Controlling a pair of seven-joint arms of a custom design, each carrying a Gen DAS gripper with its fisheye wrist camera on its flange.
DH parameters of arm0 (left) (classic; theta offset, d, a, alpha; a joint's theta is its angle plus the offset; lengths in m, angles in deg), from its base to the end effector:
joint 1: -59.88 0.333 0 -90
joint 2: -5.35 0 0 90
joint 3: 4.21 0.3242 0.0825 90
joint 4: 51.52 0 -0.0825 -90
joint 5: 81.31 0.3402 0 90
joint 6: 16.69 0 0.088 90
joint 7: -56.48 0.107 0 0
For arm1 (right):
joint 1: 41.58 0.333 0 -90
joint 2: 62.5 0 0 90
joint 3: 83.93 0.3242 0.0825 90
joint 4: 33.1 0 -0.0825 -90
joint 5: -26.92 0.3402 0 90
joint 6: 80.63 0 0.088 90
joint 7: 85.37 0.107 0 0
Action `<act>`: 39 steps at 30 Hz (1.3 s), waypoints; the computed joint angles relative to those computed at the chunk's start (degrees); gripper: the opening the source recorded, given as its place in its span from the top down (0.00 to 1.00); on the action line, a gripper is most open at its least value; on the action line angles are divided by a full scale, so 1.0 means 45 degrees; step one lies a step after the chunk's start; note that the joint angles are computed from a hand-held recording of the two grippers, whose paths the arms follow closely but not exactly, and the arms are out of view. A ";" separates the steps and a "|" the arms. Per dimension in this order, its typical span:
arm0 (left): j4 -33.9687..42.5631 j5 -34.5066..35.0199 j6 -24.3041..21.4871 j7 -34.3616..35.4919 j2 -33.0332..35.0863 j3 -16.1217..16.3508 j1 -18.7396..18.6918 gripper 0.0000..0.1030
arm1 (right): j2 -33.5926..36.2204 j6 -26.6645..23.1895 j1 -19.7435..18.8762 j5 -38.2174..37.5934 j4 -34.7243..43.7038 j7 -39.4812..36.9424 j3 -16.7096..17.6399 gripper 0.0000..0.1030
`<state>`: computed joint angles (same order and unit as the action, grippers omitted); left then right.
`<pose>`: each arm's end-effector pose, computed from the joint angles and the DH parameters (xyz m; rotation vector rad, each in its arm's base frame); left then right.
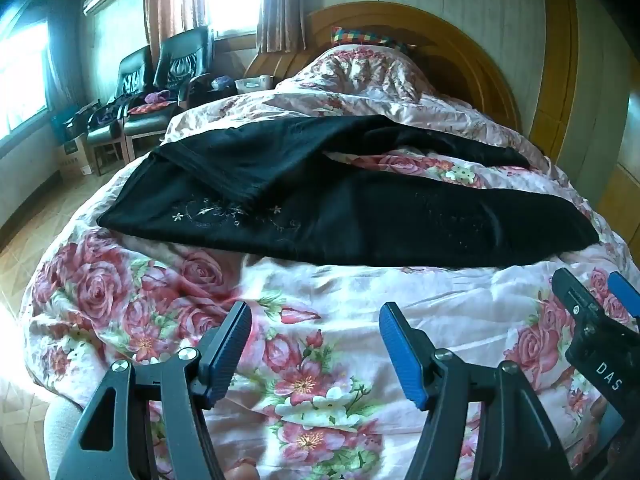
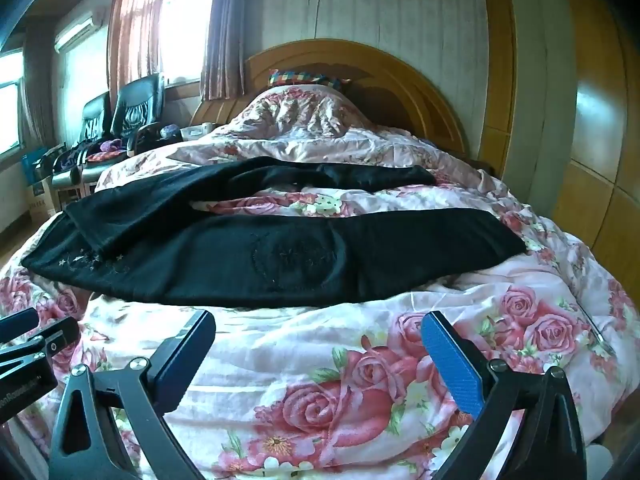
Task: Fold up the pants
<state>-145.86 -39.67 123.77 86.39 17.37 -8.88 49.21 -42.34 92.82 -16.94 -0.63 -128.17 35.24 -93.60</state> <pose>0.6095 -0.1616 0.5774 -1.9776 1.3717 -0.6218 0.6277 0.2239 0.5499 -1.7340 1.3915 -0.8371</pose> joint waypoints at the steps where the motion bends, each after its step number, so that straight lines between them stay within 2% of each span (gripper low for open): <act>1: -0.0011 -0.0034 0.0017 0.0033 -0.0001 -0.0008 0.0009 0.34 | 0.0008 0.0046 0.0027 -0.0025 -0.0008 0.0048 -0.0044 0.00; 5: -0.0037 -0.0035 0.0001 0.0063 -0.0010 -0.0016 -0.0005 0.34 | 0.0022 0.0109 0.0019 0.0025 -0.0025 0.0032 -0.0068 0.00; 14: 0.0019 -0.0201 0.0062 0.0298 0.0025 0.0020 0.0043 0.34 | 0.0032 -0.0100 -0.0317 0.0667 -0.0046 -0.0755 0.0455 0.00; 20: -0.0030 0.0082 0.0040 0.0104 0.0045 0.0022 -0.0053 0.34 | 0.0033 -0.0005 -0.0160 0.0692 -0.0089 -0.0754 0.0275 0.00; 24: -0.0089 0.0273 0.0124 -0.0044 0.0028 0.0035 -0.0056 0.34 | 0.0028 -0.0143 -0.0322 0.0956 -0.0062 -0.1062 0.0513 0.00; 34: -0.0062 0.0402 -0.0043 0.0107 0.0050 0.0032 -0.0085 0.34 | 0.0046 -0.0118 -0.0326 0.1151 -0.0058 -0.1317 0.0548 0.00; 39: -0.0209 0.1017 0.0319 -0.0414 0.0025 0.0130 -0.0120 0.34 | 0.0044 -0.0119 -0.0207 0.1069 -0.0074 -0.1212 0.0405 0.00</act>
<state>-146.80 -35.10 125.20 84.53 17.49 -8.29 48.67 -42.15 92.28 -17.87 4.18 -128.51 29.79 -91.78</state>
